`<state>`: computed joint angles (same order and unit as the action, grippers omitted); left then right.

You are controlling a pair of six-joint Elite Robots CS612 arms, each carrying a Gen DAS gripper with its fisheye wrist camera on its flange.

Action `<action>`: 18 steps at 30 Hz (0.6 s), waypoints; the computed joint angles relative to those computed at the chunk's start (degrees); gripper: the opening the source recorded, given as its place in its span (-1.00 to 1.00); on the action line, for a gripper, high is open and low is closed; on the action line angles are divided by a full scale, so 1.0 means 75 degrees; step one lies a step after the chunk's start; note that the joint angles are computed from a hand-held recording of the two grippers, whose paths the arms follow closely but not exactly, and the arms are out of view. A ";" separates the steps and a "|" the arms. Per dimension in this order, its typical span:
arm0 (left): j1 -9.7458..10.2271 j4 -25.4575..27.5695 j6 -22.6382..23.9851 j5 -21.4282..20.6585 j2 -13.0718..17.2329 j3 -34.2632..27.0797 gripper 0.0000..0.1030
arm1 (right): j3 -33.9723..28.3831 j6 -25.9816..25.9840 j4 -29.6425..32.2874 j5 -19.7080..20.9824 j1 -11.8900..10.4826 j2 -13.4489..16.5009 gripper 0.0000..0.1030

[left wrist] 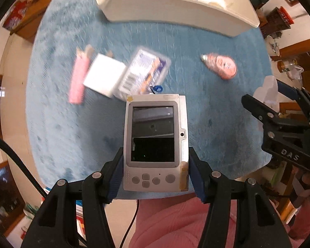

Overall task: Organize rigid objects
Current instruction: 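Lift the screen device and white holder and carry both toward the bin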

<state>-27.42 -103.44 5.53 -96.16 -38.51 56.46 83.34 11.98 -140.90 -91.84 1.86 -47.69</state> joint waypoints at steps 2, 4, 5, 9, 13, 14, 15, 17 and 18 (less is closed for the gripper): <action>0.0041 -0.0055 0.0165 0.0037 0.0005 -0.0148 0.17 | -0.0195 0.0034 0.0032 -0.0075 0.0037 0.0058 0.75; 0.0082 -0.0109 0.0288 0.0046 0.0026 -0.0305 0.17 | -0.0288 0.0047 -0.0014 -0.0072 0.0042 0.0048 0.75; 0.0122 -0.0117 0.0336 0.0027 0.0058 -0.0443 0.17 | -0.0378 0.0044 -0.0025 -0.0129 0.0057 0.0060 0.75; 0.0017 -0.0269 0.0334 0.0056 0.0179 -0.0815 0.17 | -0.0679 0.0020 -0.0060 -0.0272 0.0087 0.0140 0.75; 0.0040 -0.0514 0.0519 0.0111 0.0353 -0.1216 0.17 | -0.1007 0.0033 -0.0115 -0.0367 0.0081 0.0221 0.75; 0.0063 -0.0544 0.0570 0.0116 0.0409 -0.1360 0.17 | -0.1123 0.0037 -0.0123 -0.0440 0.0081 0.0256 0.75; 0.0060 -0.0617 0.0601 0.0121 0.0439 -0.1444 0.17 | -0.1183 0.0040 -0.0127 -0.0483 0.0080 0.0273 0.75; 0.0064 -0.0745 0.0629 0.0139 0.0553 -0.1676 0.17 | -0.1355 0.0023 -0.0140 -0.0559 0.0069 0.0328 0.75; 0.0068 -0.0822 0.0649 0.0127 0.0607 -0.1796 0.17 | -0.1441 0.0032 -0.0144 -0.0583 0.0058 0.0358 0.75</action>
<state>-26.91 -109.60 10.40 -95.21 -33.96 42.99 72.53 12.22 -141.98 -96.22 2.30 -45.00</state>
